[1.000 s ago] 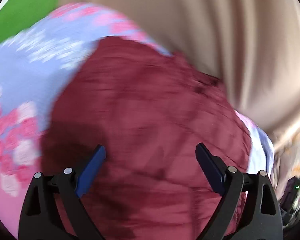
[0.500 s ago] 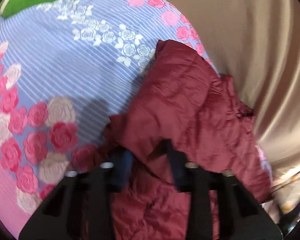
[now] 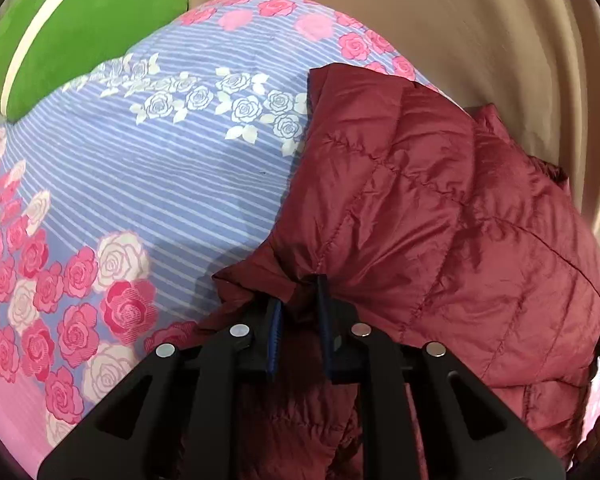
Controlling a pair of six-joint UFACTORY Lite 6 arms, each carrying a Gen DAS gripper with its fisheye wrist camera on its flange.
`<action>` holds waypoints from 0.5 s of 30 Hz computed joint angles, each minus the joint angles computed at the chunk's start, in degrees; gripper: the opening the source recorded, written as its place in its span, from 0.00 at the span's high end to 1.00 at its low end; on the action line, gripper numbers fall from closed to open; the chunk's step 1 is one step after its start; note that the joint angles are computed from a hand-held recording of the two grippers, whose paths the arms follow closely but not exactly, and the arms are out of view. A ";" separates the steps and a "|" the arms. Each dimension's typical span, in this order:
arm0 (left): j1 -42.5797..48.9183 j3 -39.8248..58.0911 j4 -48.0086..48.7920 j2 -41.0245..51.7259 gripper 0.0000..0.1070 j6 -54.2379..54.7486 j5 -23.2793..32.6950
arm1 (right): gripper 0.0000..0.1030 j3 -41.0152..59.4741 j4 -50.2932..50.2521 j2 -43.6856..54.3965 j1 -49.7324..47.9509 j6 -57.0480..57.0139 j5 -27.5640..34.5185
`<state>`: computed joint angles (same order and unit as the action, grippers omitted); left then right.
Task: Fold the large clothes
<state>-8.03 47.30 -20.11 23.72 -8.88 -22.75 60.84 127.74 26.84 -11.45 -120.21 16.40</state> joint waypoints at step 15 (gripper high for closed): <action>3.28 -2.66 16.12 -0.61 0.85 -16.00 -3.41 | 0.89 -0.82 3.52 -16.05 26.67 -2.90 -6.53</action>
